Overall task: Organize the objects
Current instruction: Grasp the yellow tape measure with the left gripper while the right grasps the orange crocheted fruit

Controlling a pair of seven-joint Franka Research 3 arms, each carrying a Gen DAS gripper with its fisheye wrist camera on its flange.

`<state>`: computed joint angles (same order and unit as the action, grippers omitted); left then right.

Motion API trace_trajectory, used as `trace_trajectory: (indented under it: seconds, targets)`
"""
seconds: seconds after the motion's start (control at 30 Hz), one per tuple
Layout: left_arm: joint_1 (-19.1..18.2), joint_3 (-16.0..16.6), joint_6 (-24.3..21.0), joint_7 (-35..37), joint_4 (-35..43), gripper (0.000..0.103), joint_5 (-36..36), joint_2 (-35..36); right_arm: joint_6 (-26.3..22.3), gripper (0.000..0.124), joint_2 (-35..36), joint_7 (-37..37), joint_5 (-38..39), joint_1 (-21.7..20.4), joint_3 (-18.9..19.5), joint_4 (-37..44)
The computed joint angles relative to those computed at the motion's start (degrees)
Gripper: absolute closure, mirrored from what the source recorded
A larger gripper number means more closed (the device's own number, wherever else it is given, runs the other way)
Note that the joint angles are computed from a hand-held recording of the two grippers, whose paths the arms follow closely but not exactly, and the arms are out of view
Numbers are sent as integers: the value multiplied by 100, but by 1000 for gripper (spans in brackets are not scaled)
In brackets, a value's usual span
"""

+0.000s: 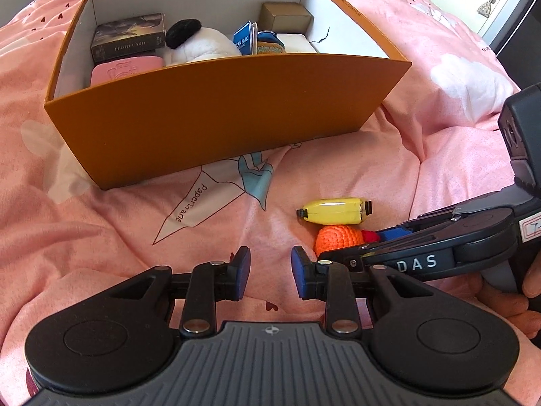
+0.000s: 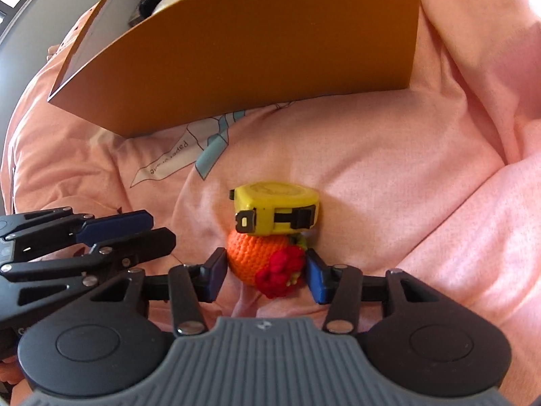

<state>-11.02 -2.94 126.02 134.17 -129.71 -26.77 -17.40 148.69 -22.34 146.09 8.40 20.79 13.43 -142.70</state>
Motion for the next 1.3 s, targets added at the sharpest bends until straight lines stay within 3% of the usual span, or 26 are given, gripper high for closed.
trace_trajectory:
  seconds: [0.07, 0.17, 0.33, 0.43, 0.63, 0.77, 0.97, 1.3]
  targets:
    - [-24, 25, -15, 103, 2, 70, -69, -8, -54, 74, -71, -57, 115, 58, -60, -15]
    - [-84, 101, -96, 449, 25, 66, -318, -24, -543, 74, -220, -14, 38, 2, -28, 109]
    - [-170, 97, -120, 1038, 4, 63, -601, -62, -1717, 74, -540, 591, -1013, -394, 388, 425]
    - [-259, 79, -57, 1539, -31, 53, -737, -92, -1990, 74, -705, 957, -1409, -518, 475, 402]
    - [-521, -74, 464, 2671, -341, 45, -469, -289, -1761, 74, -763, 1091, -1354, -473, 310, 138]
    - [-573, -43, 31, 2726, -164, 39, -419, -52, -1601, 74, -696, 1119, -1360, -483, 300, 85]
    - [-605, -243, 481, 2799, -349, 34, -167, 18, -1453, 74, -743, 1105, -1271, -445, 256, -43]
    - [-624, -324, 462, 2574, -327, 34, -3, 225, -1400, 74, -775, 1021, -1185, -459, 244, -106]
